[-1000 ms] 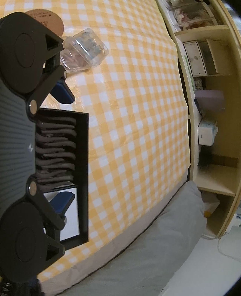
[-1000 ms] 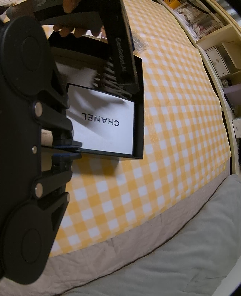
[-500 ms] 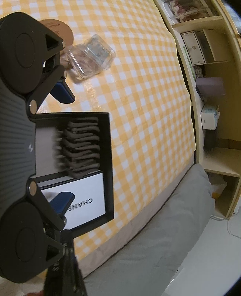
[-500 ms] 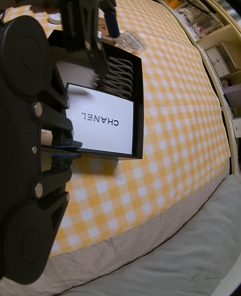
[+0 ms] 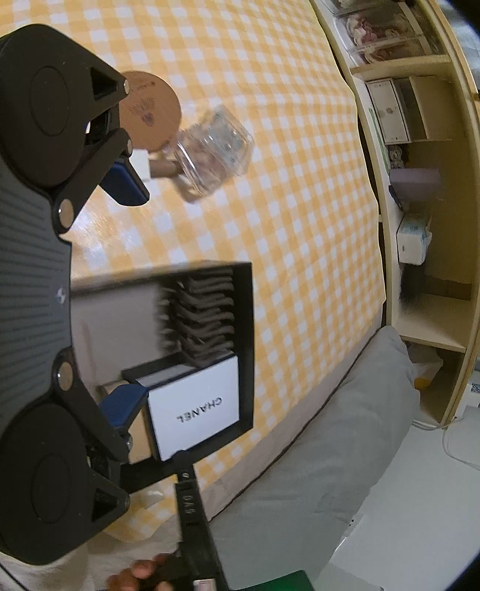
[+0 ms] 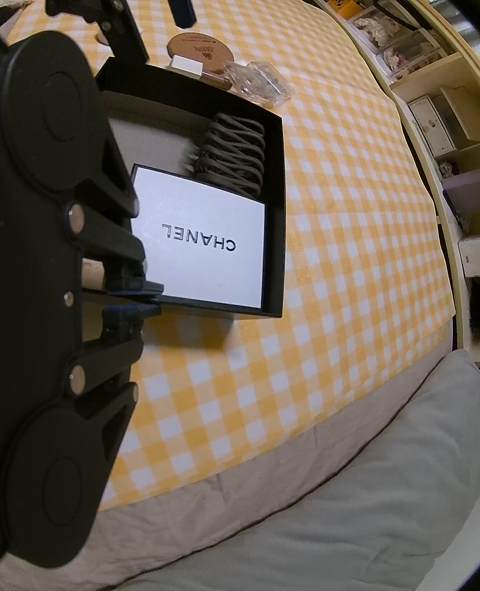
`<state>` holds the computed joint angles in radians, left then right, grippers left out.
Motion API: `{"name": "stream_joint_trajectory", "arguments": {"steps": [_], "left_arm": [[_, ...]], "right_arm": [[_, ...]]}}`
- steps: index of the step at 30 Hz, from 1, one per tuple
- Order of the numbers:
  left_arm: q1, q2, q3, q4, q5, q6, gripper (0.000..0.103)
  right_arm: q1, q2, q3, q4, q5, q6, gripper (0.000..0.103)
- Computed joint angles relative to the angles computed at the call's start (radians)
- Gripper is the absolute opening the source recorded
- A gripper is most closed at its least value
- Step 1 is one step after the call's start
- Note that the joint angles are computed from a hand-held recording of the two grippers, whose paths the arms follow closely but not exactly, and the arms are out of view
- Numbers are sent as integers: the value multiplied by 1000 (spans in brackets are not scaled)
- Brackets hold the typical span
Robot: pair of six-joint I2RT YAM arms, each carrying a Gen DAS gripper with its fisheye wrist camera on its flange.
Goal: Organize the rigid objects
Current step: 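Open the left tool and withdraw it from the cable, then move the left tool to the round cork coaster and grasp its edge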
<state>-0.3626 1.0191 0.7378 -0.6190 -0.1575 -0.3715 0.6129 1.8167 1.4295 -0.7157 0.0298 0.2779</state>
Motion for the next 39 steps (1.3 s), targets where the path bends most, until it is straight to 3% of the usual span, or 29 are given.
{"name": "stream_joint_trajectory", "arguments": {"steps": [7, 13, 19, 26, 36, 39], "left_arm": [[154, -139, -98, -18, 82, 108, 103], [336, -189, -168, 28, 138, 253, 103], [525, -141, -224, 125, 196, 408, 103], [688, -53, -256, 218, 243, 494, 103], [724, 46, -333, 432, 292, 560, 103], [751, 72, -313, 420, 329, 593, 103]], "right_arm": [[4, 8, 24, -25, 6, 10, 5], [-2, 11, 29, -32, -1, 12, 5], [-9, 6, 22, -31, -9, 12, 5], [-8, -5, 16, -42, -10, 9, 5], [18, -44, -20, -54, 11, -14, 5], [17, -59, -36, -51, 9, -19, 5]]}}
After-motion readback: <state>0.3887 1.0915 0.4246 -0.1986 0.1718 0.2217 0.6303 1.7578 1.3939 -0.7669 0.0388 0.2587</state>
